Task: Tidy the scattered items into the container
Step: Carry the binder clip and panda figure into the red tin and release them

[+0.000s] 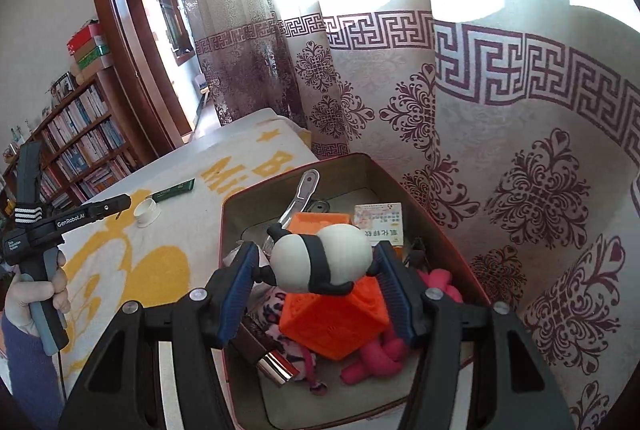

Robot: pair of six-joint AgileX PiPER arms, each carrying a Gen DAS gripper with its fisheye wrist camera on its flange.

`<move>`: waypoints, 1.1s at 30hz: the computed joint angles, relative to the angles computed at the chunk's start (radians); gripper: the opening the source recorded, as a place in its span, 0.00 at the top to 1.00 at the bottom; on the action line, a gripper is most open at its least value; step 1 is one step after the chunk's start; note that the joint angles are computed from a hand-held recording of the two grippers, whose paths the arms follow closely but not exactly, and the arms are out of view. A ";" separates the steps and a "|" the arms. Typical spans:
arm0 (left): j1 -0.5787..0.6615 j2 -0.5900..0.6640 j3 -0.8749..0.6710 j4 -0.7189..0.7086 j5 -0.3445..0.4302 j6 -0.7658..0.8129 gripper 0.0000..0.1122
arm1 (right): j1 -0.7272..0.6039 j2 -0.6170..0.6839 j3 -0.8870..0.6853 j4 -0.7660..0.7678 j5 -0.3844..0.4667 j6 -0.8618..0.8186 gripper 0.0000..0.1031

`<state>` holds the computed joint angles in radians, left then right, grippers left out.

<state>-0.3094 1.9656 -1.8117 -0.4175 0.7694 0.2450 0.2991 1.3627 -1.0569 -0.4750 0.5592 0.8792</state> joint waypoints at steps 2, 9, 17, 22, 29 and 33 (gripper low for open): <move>-0.036 -0.018 0.011 -0.013 0.005 0.009 0.75 | -0.025 -0.024 0.029 0.013 -0.005 -0.015 0.38; -0.187 -0.038 0.007 0.024 0.012 -0.013 0.75 | -0.097 -0.070 0.094 0.113 -0.060 -0.119 0.38; -0.317 0.043 -0.088 0.101 0.051 -0.094 0.75 | -0.197 -0.088 0.145 0.334 -0.141 -0.350 0.38; -0.361 0.080 -0.133 0.152 0.062 -0.141 0.75 | -0.260 -0.099 0.161 0.478 -0.161 -0.511 0.38; -0.404 0.127 -0.203 0.215 0.101 -0.196 0.75 | -0.282 -0.099 0.163 0.535 -0.173 -0.602 0.38; -0.394 0.111 -0.167 0.209 0.072 -0.242 0.29 | -0.309 -0.095 0.168 0.650 -0.182 -0.714 0.33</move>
